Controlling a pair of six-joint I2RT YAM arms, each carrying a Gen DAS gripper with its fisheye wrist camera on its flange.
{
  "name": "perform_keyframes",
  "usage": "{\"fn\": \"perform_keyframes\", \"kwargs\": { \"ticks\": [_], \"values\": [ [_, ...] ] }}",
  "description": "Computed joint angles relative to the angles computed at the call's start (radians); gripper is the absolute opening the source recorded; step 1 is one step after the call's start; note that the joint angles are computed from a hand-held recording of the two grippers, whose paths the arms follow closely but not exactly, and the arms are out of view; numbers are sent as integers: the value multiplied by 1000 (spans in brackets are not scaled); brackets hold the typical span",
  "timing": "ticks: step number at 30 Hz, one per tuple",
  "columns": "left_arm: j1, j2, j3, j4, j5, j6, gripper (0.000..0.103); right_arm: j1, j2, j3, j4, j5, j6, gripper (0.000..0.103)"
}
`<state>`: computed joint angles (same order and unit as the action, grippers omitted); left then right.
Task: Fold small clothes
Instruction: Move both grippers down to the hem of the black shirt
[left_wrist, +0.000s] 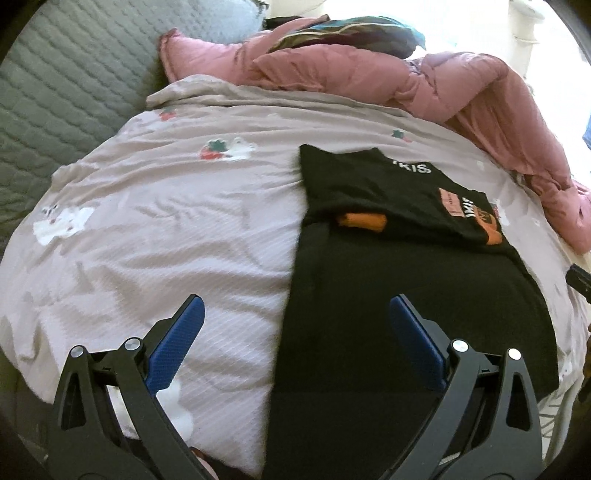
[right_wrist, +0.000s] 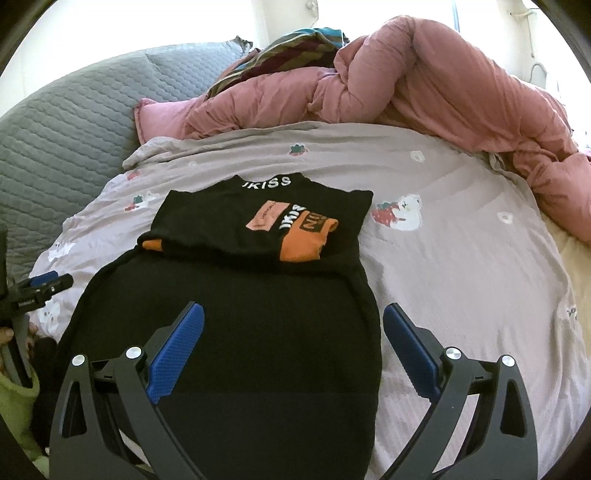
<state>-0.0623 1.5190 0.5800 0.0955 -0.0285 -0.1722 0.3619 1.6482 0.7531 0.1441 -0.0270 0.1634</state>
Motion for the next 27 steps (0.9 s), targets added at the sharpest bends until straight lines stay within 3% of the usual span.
{"fn": "perform_keyframes", "kwargs": {
  "ticks": [11, 15, 17, 19, 20, 21, 27],
  "values": [
    [58, -70, -90, -16, 56, 18, 92, -33, -66, -93, 29, -37, -12, 97],
    [59, -95, -124, -19, 93, 24, 79, -43, -91, -119, 34, -51, -19, 97],
    [54, -104, -135, -22, 98, 27, 78, -43, -110, -138, 35, -56, -27, 97],
    [55, -109, -146, -25, 116, 31, 66, -41, -122, -149, 34, -57, -36, 97],
    [57, -104, -145, -27, 132, 34, 52, -40, -132, -161, 37, -57, -43, 97],
    [62, -101, -147, -29, 156, 37, 47, -40, -136, -165, 37, -58, -46, 97],
    [55, -102, -169, -30, 182, 28, 44, -41, -162, -201, 27, -80, -65, 97]
  ]
}}
